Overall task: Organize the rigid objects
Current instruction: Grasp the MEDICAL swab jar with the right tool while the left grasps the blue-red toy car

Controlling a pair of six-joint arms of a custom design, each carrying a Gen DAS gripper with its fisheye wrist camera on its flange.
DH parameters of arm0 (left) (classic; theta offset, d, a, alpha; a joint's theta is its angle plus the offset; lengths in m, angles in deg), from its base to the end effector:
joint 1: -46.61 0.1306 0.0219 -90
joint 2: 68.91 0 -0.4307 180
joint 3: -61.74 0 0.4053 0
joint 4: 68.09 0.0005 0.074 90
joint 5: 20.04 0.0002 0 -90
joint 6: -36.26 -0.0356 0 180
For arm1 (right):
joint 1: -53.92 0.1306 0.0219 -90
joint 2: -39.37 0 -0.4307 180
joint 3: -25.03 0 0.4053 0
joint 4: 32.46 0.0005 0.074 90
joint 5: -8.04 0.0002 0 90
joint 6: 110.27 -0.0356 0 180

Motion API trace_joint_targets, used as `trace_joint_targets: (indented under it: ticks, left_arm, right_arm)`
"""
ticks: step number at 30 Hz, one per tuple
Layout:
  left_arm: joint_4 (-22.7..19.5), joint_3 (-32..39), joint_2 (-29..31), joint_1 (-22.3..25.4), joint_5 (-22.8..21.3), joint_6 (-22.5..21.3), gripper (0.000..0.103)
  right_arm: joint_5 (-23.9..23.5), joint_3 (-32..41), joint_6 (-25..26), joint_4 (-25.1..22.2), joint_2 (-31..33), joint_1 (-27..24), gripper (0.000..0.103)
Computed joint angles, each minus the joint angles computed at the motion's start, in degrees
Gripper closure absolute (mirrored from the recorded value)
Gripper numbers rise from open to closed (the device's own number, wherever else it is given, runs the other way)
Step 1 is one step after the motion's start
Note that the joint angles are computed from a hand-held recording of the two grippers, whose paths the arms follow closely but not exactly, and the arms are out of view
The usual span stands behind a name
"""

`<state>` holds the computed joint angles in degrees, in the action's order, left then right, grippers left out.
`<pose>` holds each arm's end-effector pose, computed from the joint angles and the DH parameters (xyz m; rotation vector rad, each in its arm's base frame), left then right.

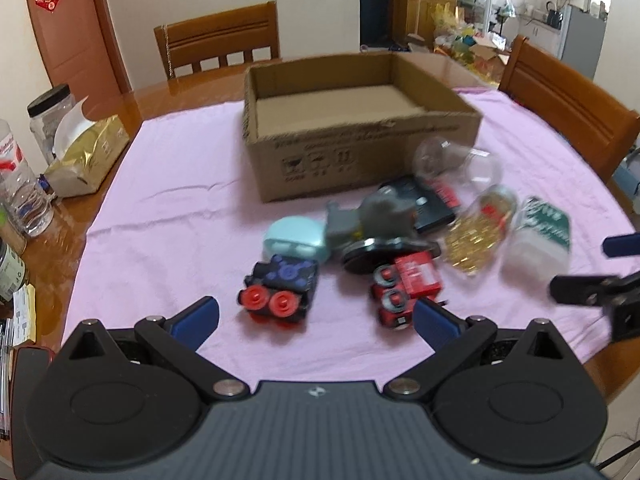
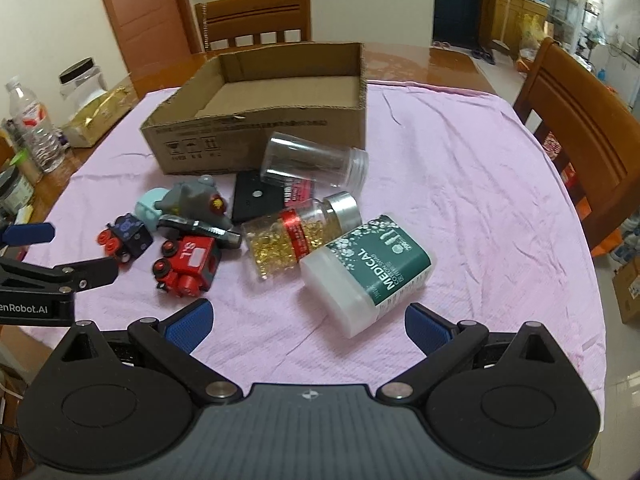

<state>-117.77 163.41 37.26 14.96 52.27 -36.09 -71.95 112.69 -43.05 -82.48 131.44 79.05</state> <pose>0.5237 -0.3107 0.4248 0.1763 2.4473 0.0163 0.4599 0.2083 0.4410 0.0190 2.5042 0.1257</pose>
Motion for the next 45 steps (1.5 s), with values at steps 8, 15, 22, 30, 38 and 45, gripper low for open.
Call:
trace_joint_targets:
  ticks: [8, 15, 22, 30, 38, 45]
  left_arm:
    - [-1.08, -1.05, 1.25, 1.57, 2.27, -0.65, 0.001]
    - [-0.92, -1.53, 1.11, 2.15, 4.34, -1.72, 0.001]
    - [-0.90, -1.84, 1.89, 3.31, 5.49, -3.27, 0.001]
    - [-1.66, -0.92, 3.54, 4.00, 7.08, -6.18, 0.001]
    - [-1.49, -0.49, 4.01, 4.89, 10.56, -6.07, 0.000]
    - [-2.63, 0.70, 4.65, 5.60, 12.33, -8.90, 0.000]
  right_arm:
    - [0.44, 1.12, 7.70, 4.32, 3.13, -3.03, 0.000]
    - [-5.07, 6.40, 14.86, 0.57, 9.12, -6.51, 0.000]
    - [-6.37, 8.28, 13.26, -6.83, 9.34, -5.29, 0.000]
    - [-7.45, 6.80, 2.22, -9.21, 7.84, -2.52, 0.000]
    - [-0.87, 8.82, -3.85, -10.02, 10.56, 0.38, 0.000]
    - [3.22, 12.58, -5.48, -16.07, 14.75, 1.23, 0.000]
